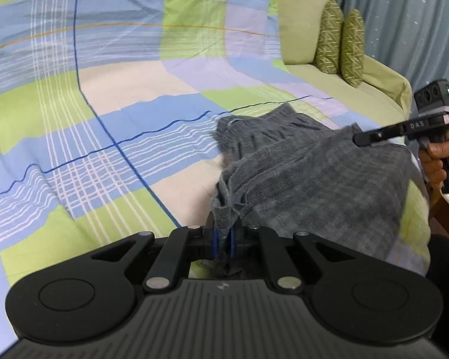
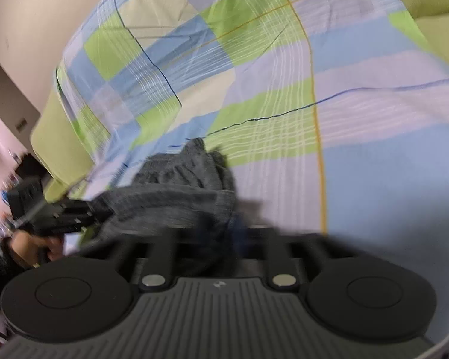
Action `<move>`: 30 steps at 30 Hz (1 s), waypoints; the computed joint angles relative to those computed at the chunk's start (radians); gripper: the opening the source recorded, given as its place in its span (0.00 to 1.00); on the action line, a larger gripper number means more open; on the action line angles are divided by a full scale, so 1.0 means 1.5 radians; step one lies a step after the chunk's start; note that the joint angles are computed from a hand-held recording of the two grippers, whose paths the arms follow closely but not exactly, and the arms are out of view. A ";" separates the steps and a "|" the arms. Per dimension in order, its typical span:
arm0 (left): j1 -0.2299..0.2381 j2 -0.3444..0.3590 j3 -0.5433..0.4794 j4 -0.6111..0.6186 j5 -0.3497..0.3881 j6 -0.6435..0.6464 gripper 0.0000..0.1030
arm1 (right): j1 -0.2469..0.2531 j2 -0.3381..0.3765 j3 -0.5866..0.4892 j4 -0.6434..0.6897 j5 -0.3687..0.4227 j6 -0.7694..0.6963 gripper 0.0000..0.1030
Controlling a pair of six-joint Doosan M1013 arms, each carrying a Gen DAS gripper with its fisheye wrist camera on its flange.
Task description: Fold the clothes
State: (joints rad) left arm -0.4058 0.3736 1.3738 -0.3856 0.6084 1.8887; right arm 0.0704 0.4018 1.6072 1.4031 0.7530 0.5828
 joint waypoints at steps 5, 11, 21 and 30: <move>0.007 -0.027 0.019 -0.049 -0.046 0.025 0.07 | 0.010 -0.045 0.022 0.026 -0.042 -0.088 0.05; 0.033 0.039 -0.070 -0.033 0.033 -0.038 0.07 | 0.011 -0.011 -0.048 0.024 -0.040 -0.088 0.04; 0.057 0.068 -0.067 -0.066 -0.012 -0.125 0.24 | 0.021 0.057 -0.086 -0.045 -0.114 0.020 0.14; 0.005 0.014 -0.033 0.114 -0.086 -0.130 0.17 | 0.055 -0.029 -0.015 0.047 -0.186 -0.246 0.16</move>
State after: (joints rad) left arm -0.3987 0.3941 1.3244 -0.2142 0.4794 1.6943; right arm 0.1525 0.3583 1.5848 1.4741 0.4745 0.2141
